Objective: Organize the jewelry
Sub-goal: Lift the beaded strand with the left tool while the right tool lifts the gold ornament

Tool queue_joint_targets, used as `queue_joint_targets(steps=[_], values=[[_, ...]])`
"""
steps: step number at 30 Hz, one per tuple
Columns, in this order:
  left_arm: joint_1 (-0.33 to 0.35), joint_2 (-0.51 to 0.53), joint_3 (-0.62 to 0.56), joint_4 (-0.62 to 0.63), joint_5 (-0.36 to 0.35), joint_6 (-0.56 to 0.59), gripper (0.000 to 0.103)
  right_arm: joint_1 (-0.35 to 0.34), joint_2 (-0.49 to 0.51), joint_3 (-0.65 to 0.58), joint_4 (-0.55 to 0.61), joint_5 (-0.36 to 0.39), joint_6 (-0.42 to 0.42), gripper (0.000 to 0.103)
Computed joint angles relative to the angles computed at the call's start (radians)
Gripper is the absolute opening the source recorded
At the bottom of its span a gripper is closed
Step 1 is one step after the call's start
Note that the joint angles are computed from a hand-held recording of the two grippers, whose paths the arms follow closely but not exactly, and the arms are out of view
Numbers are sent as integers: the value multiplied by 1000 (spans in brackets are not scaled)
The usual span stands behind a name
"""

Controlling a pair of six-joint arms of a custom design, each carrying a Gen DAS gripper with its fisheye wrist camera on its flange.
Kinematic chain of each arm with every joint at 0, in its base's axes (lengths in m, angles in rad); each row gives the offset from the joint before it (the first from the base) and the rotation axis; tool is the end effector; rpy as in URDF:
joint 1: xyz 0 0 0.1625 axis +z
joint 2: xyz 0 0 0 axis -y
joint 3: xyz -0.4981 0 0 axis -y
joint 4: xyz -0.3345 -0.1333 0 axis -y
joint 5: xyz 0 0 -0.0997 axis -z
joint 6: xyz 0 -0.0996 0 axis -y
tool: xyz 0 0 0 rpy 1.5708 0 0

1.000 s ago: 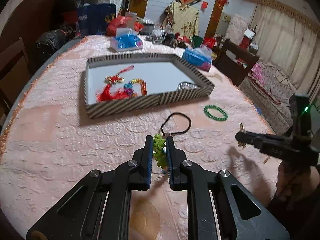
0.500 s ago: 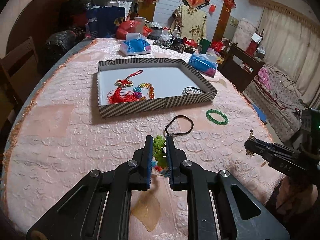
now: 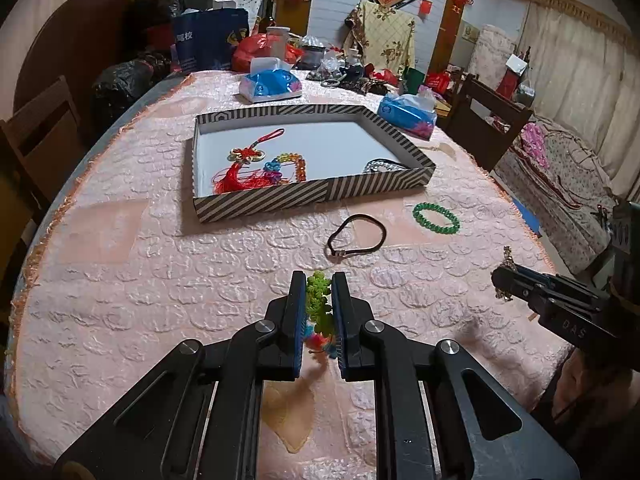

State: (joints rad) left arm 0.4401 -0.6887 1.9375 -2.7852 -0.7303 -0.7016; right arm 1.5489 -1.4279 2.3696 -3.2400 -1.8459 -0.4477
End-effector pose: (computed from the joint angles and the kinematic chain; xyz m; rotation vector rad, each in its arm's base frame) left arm -0.4434 -0.4381 0.0919 0.5448 2.4109 -0.8503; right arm 0.0973 -0.4082 0.3798 0.4120 -2.5491 0.8717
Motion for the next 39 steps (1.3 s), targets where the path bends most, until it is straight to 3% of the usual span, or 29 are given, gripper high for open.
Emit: queue_joint_targets(steps=[39], values=[[19, 22, -47, 65, -21, -33, 11, 19, 24, -5, -29, -34, -45, 22]])
